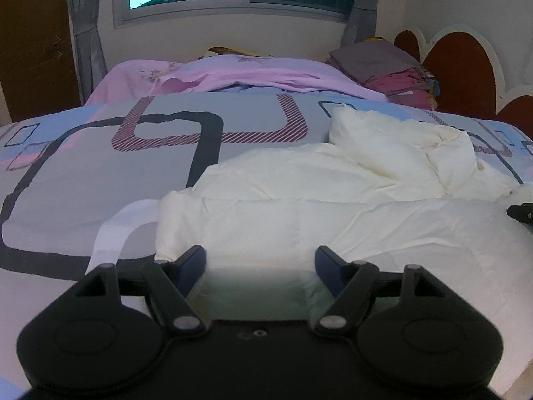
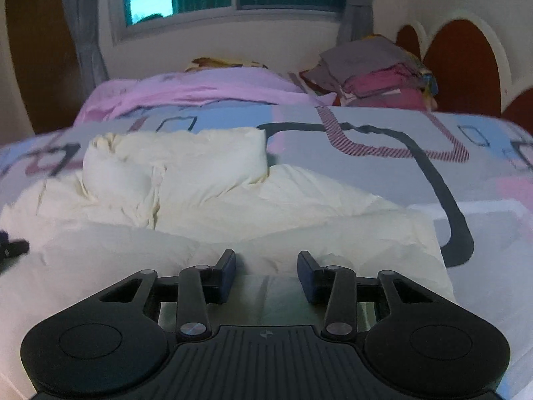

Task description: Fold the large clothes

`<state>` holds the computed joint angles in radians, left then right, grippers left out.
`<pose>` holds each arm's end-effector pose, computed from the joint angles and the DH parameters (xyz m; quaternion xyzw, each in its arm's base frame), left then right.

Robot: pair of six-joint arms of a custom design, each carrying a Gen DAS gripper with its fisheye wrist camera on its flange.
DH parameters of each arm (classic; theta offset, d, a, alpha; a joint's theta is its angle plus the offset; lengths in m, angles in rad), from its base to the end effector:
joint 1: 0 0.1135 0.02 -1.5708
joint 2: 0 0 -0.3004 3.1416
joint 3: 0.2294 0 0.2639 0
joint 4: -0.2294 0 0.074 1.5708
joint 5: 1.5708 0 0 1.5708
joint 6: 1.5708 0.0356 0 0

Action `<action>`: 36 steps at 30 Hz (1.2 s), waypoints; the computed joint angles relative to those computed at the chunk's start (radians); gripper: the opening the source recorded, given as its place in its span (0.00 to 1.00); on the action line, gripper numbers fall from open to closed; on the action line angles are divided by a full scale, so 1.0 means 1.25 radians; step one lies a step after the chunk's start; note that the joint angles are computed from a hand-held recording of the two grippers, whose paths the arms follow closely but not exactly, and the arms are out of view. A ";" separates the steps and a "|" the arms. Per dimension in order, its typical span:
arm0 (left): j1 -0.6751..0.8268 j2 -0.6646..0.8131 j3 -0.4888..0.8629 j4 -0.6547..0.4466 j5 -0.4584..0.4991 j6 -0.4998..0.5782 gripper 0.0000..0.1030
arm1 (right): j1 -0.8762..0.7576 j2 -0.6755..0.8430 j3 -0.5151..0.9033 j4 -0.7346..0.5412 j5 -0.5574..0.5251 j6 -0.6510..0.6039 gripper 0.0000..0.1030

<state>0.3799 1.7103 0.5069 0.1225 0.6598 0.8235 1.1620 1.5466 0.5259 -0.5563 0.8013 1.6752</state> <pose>0.2478 0.0755 0.1026 0.2786 0.8781 -0.1292 0.3670 0.1020 0.1712 0.1273 0.2325 0.8910 -0.0620 0.3851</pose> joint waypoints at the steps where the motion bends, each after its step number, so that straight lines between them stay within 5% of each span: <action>1: 0.000 -0.006 -0.004 0.000 -0.003 -0.003 0.71 | 0.004 0.001 0.000 -0.003 -0.001 0.015 0.41; 6: 0.021 -0.058 -0.002 -0.061 0.003 0.024 0.70 | 0.084 -0.009 0.063 -0.148 0.026 0.142 0.41; 9: 0.084 -0.152 -0.031 -0.174 0.067 0.105 0.70 | 0.151 0.000 0.117 -0.221 0.043 0.217 0.41; 13: 0.252 -0.251 -0.056 -0.444 0.154 0.381 0.70 | 0.287 0.057 0.191 -0.332 0.028 0.362 0.41; 17: 0.467 -0.239 -0.035 -0.732 0.134 0.724 0.68 | 0.412 0.120 0.244 -0.404 -0.030 0.509 0.41; 22: 0.601 -0.184 -0.016 -0.843 0.042 0.881 0.67 | 0.504 0.176 0.283 -0.434 -0.110 0.609 0.41; 31: 0.372 -0.203 -0.079 -0.562 0.071 0.487 0.51 | 0.450 0.147 0.199 -0.338 -0.132 0.548 0.41; 36: 0.337 -0.209 -0.092 -0.489 0.072 0.401 0.51 | 0.409 0.124 0.171 -0.297 -0.110 0.505 0.41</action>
